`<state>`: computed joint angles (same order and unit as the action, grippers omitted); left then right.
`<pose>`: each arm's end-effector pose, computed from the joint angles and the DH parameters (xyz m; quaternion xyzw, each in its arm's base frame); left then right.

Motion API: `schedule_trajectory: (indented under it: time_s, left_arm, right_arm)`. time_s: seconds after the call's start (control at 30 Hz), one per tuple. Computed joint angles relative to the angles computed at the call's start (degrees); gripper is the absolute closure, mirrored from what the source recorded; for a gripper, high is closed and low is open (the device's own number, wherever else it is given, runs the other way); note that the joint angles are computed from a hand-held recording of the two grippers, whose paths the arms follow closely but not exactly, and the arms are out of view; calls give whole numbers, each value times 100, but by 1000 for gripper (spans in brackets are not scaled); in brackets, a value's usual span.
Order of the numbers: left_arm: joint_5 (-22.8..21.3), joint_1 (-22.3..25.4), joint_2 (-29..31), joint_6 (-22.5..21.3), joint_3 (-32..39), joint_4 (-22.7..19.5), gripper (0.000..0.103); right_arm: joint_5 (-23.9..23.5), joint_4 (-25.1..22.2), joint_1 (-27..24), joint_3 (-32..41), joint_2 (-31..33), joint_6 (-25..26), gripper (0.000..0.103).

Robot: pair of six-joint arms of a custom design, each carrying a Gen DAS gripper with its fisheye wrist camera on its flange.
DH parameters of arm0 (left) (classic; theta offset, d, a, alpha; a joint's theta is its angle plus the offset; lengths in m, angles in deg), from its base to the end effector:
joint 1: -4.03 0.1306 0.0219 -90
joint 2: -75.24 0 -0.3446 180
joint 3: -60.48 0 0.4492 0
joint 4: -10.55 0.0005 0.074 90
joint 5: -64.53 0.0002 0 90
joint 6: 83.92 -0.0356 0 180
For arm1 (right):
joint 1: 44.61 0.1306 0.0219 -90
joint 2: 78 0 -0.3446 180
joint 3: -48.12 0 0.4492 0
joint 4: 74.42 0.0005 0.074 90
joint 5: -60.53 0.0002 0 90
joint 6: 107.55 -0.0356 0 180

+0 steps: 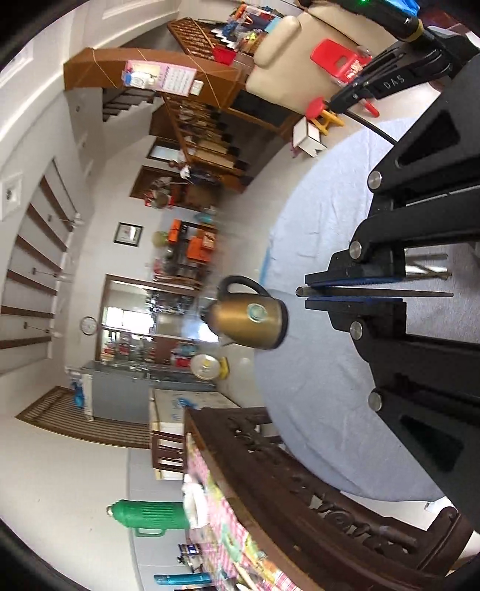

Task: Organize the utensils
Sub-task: 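Lift the chopstick with the right gripper and carry it over the dark cup, then open the right gripper to drop the chopstick into the dark cup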

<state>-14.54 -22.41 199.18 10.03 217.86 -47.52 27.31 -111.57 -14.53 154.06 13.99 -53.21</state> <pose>0.6129 -0.3129 0.6184 0.2138 0.8117 -0.2183 0.4978 0.4960 0.2523 0.5463 0.2972 0.7208 -0.0706 0.6222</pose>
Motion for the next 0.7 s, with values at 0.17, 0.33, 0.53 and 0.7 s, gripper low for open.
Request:
schedule_trajectory:
  time_s: [0.17,0.33,0.53,0.7]
  left_arm:
    - [124,-16,-811,36,-924,600,98]
    - [467,-8,-1301,121,-1421,858,98]
    - [523,-57,-1515,119,-1834,780,98]
    - [419,-101,-1383,61,-1894,351,98]
  right_arm:
    - [544,1220,359,-50,-182,1063,96]
    - [596,2018,609,-89,-266,1662,96]
    - [528,1621,778,-37,-209,1460,96]
    - [177,620,768,46,-28,721,96]
